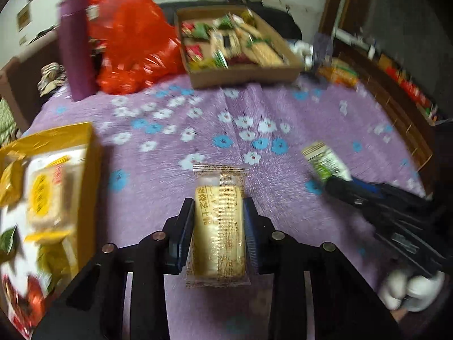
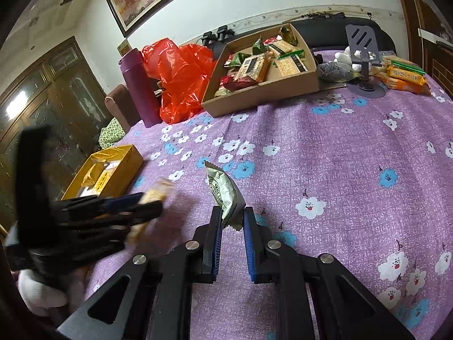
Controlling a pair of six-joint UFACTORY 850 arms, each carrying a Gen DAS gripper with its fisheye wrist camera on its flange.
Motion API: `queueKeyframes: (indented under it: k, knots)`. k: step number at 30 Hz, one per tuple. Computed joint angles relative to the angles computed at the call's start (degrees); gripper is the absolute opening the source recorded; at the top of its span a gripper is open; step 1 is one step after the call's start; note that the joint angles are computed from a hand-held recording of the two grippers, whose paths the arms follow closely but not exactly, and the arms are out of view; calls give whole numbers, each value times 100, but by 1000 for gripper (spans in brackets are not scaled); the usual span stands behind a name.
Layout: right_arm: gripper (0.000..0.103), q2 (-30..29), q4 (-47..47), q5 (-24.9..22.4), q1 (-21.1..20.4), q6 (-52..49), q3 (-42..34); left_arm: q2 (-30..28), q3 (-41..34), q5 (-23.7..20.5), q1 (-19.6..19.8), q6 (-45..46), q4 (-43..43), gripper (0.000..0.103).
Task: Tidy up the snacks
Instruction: 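Carry the biscuit bar and green-white pack over the tray and release them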
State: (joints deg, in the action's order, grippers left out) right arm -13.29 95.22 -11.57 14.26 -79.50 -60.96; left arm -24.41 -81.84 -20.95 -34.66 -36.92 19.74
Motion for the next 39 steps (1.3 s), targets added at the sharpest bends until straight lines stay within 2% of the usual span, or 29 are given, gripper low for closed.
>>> queueKeyframes:
  k: [4, 6, 8, 11, 15, 20, 23, 29, 33, 39]
  knots:
    - [15, 37, 418, -33, 61, -444, 44, 945, 960, 359, 144, -1170, 813, 31]
    - [15, 50, 288, 44, 154, -324, 34, 1448, 1465, 410, 278, -2018, 1461, 31]
    - [15, 107, 29, 14, 267, -44, 44, 1885, 1905, 259, 375, -3022, 2343, 31]
    - [15, 250, -143, -120, 516, 200, 84, 2336, 2396, 1, 575, -3859, 3011, 32]
    - [15, 229, -1190, -211, 983, 1174, -174, 2642, 2864, 67, 908, -4241, 3114, 32]
    - [15, -126, -2364, -559, 1526, 2370, -772, 2698, 3135, 262, 1196, -4098, 2826, 32]
    - [14, -475, -3203, -665, 1802, 3257, -1201, 2607, 3094, 352, 1360, -3719, 2492, 32]
    - [17, -1054, -4247, -957, 2183, 4317, -1799, 2868, 3352, 523, 1440, -3954, 2733, 34]
    - [19, -1173, -4452, -869, 2314, 4519, -1868, 3066, 3475, 261, 1287, -4864, 3606, 48]
    - [27, -706, -3906, -260, 2372, 3916, -1327, 3110, 3358, -1158, 563, -5982, 4760, 72]
